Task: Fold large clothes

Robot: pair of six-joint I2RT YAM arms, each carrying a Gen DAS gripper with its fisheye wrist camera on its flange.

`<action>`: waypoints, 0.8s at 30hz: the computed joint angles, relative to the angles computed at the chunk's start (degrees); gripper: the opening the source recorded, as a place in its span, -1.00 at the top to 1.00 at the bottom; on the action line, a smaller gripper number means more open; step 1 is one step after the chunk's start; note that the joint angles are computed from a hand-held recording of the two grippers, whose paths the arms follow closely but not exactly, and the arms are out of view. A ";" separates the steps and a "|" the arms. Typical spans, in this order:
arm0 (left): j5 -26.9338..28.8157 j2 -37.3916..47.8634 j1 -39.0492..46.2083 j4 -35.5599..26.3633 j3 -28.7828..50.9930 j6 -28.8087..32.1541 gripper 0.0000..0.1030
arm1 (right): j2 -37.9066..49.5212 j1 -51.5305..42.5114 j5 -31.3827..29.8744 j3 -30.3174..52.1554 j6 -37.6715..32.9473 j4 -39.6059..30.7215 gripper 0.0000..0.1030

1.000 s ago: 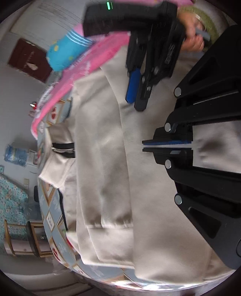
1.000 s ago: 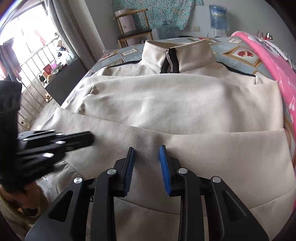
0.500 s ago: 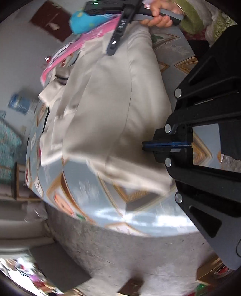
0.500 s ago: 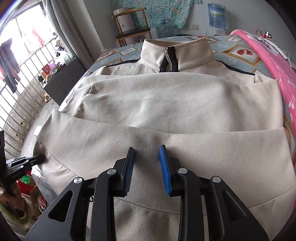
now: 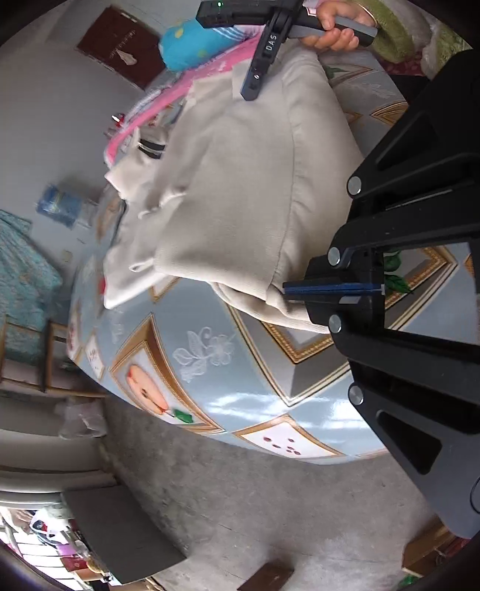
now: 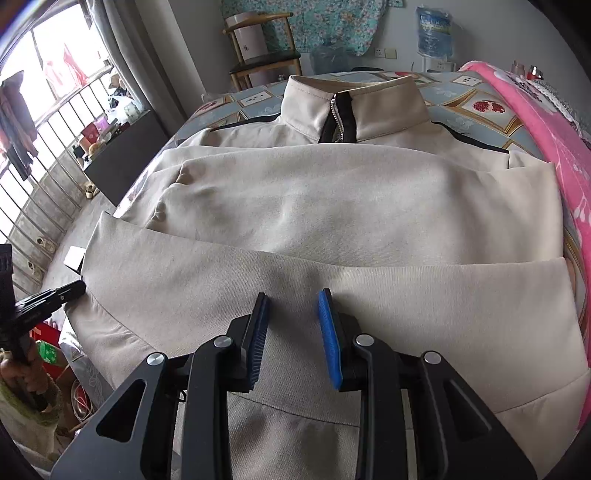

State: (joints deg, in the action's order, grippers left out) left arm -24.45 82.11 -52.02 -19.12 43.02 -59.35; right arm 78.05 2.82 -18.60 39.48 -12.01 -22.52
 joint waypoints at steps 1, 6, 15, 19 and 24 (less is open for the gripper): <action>-0.26 0.86 -0.17 -1.74 1.50 0.82 0.97 | 0.02 0.05 0.07 0.07 0.09 -0.07 0.48; -3.55 -0.09 -0.97 -3.40 5.11 2.49 0.96 | -0.09 0.16 0.20 -0.03 0.36 0.06 0.48; 2.70 8.65 7.29 2.40 9.28 6.56 0.94 | 0.07 -0.31 -0.74 -0.02 0.71 0.20 0.48; -3.17 8.55 4.01 -2.81 13.42 6.80 0.90 | -0.07 -0.63 -1.22 -0.43 0.97 0.64 0.48; 1.18 16.32 1.33 1.72 23.67 14.63 0.79 | 0.19 -0.85 -1.59 -0.27 1.33 0.52 0.48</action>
State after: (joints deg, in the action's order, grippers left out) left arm -23.28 98.43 -50.69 -17.40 66.69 -44.73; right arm 78.24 1.96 -20.19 39.20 -10.69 -22.00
